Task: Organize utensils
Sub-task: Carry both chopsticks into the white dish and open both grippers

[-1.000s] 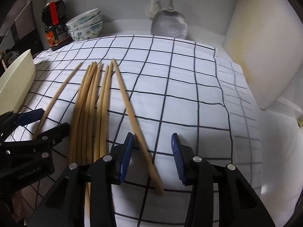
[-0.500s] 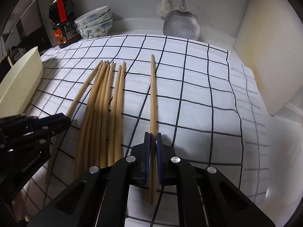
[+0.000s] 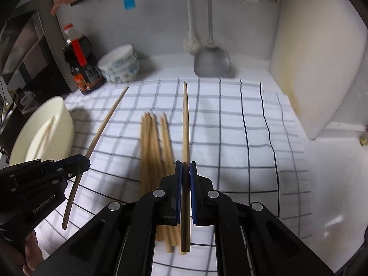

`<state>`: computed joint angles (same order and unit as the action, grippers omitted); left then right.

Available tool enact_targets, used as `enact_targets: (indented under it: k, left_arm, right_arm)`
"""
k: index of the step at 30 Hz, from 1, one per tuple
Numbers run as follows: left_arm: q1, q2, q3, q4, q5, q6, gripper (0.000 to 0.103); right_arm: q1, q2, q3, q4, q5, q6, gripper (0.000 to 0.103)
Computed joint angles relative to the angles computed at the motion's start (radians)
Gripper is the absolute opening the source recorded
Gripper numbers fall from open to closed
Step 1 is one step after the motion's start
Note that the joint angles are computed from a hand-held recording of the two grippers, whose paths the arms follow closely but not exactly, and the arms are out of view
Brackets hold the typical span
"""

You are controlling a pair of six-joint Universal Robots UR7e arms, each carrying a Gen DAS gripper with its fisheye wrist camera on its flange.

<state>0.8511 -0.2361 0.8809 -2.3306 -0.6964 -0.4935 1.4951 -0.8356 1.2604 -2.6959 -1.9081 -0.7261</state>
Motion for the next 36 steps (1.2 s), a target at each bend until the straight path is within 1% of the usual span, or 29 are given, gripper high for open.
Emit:
enact_targets:
  k: [4, 9, 14, 19, 21, 24, 28, 32, 33, 34, 35, 36]
  left_arm:
    - [-0.013, -0.094, 0.106, -0.070, 0.035, 0.020, 0.007]
    - [-0.022, -0.221, 0.257, -0.130, 0.100, 0.003, 0.007]
    - [-0.016, -0.354, 0.405, -0.125, 0.164, -0.074, 0.007]
    - [0.013, -0.476, 0.531, -0.049, 0.210, -0.203, 0.007]
    - [0.031, -0.511, 0.562, -0.009, 0.210, -0.256, 0.007]
    - [0.057, -0.540, 0.589, 0.016, 0.195, -0.299, 0.007]
    - [0.086, -0.551, 0.601, -0.003, 0.162, -0.287, 0.007]
    - [0.110, -0.532, 0.574, 0.010, 0.140, -0.264, 0.008]
    - [0.117, -0.529, 0.563, 0.038, 0.126, -0.271, 0.009]
    - [0.122, -0.528, 0.551, 0.075, 0.118, -0.288, 0.015]
    - [0.126, -0.528, 0.541, 0.119, 0.113, -0.313, 0.020]
    - [0.126, -0.533, 0.546, 0.128, 0.117, -0.324, 0.030]
  right_arm:
    - [0.040, -0.021, 0.027, -0.010, 0.021, 0.009, 0.006]
    - [0.088, -0.026, 0.054, 0.005, 0.062, 0.030, 0.006]
    - [0.140, 0.003, 0.065, 0.038, 0.107, 0.044, 0.006]
    - [0.187, 0.068, 0.021, 0.102, 0.137, 0.052, 0.007]
    - [0.203, 0.091, 0.010, 0.125, 0.138, 0.059, 0.006]
    - [0.223, 0.142, -0.030, 0.186, 0.120, 0.087, 0.007]
    - [0.245, 0.195, -0.077, 0.229, 0.112, 0.101, 0.006]
    - [0.261, 0.247, -0.127, 0.276, 0.087, 0.114, 0.007]
    - [0.262, 0.259, -0.145, 0.301, 0.080, 0.120, 0.008]
    - [0.262, 0.263, -0.148, 0.309, 0.073, 0.125, 0.022]
    - [0.264, 0.266, -0.152, 0.314, 0.058, 0.133, 0.032]
    - [0.264, 0.261, -0.138, 0.282, 0.050, 0.133, 0.044]
